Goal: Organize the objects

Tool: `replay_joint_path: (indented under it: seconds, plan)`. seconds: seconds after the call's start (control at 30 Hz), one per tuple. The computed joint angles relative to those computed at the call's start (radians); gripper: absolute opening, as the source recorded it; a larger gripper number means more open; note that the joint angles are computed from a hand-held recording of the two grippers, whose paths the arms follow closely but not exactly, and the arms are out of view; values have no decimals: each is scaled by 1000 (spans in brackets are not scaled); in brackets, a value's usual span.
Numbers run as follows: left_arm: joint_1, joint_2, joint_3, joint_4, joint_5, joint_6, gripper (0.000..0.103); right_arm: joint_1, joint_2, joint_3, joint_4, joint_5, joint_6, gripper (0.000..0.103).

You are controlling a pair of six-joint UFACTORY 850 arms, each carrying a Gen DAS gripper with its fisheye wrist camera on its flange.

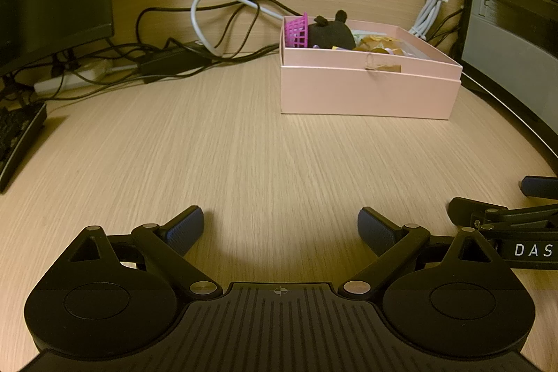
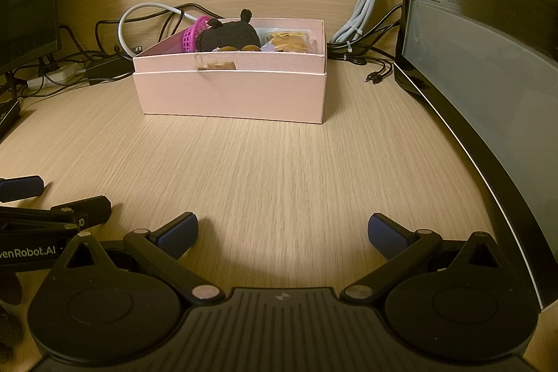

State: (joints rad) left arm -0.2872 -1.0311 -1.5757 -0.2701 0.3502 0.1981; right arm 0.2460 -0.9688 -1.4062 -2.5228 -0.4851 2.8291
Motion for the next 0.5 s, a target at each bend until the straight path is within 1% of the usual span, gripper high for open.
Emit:
replay_joint_path:
  seconds: [0.5]
  plan:
    - [1, 0, 0, 8, -1, -6, 98, -1, 0, 0, -2, 0, 1, 103]
